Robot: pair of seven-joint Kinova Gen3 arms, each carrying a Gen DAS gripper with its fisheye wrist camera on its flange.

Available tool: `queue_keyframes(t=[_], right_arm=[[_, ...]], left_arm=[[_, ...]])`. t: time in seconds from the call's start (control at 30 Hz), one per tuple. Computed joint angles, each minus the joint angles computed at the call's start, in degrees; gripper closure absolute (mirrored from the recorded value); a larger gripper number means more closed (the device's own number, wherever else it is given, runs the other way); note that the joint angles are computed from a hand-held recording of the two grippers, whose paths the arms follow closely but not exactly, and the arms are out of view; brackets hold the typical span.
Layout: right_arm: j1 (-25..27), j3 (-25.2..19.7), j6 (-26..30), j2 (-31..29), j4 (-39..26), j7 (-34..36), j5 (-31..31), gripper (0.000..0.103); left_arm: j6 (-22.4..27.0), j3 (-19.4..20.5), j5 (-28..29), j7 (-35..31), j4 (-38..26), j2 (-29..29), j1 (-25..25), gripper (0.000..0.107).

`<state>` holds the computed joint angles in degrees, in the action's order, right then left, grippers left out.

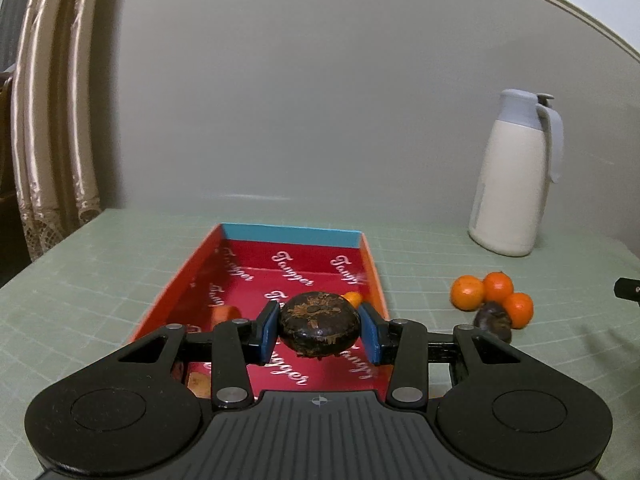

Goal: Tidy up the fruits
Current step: 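Carry the dark brown fruit over the red box and open the left tool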

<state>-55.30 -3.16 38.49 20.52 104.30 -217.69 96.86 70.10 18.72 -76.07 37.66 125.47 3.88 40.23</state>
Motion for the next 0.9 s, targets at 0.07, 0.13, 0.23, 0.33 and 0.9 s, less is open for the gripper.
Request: queue_keyframes(t=[0.07, 0.13, 0.23, 0.33, 0.9], right_arm=[[0.8, -1.5, 0.4, 0.3, -0.4, 0.4, 0.2, 0.050], [1.7, -3.0, 0.7, 0.6, -0.8, 1.0, 0.2, 0.050], [3.0, -5.2, 1.1, 1.2, -1.8, 2.1, 0.0, 0.050], [4.4, -7.4, 1.6, 1.8, -2.7, 2.9, 0.2, 0.050], [3.7, -8.7, 0.7, 4.3, -6.5, 7.3, -0.9, 0.050]], left_arm=[[0.0, -0.1, 0.3, 0.2, 0.4, -0.3, -0.1, 0.065], [0.0, -0.1, 0.5, 0.3, 0.8, -0.5, -0.3, 0.065], [-0.2, -0.1, 0.8, 0.6, 1.6, -1.1, -0.7, 0.065], [-0.1, 0.1, 1.1, 0.7, 2.2, -1.5, -1.0, 0.065], [-2.6, -0.1, 3.2, 1.1, 5.7, -4.3, -5.0, 0.065]])
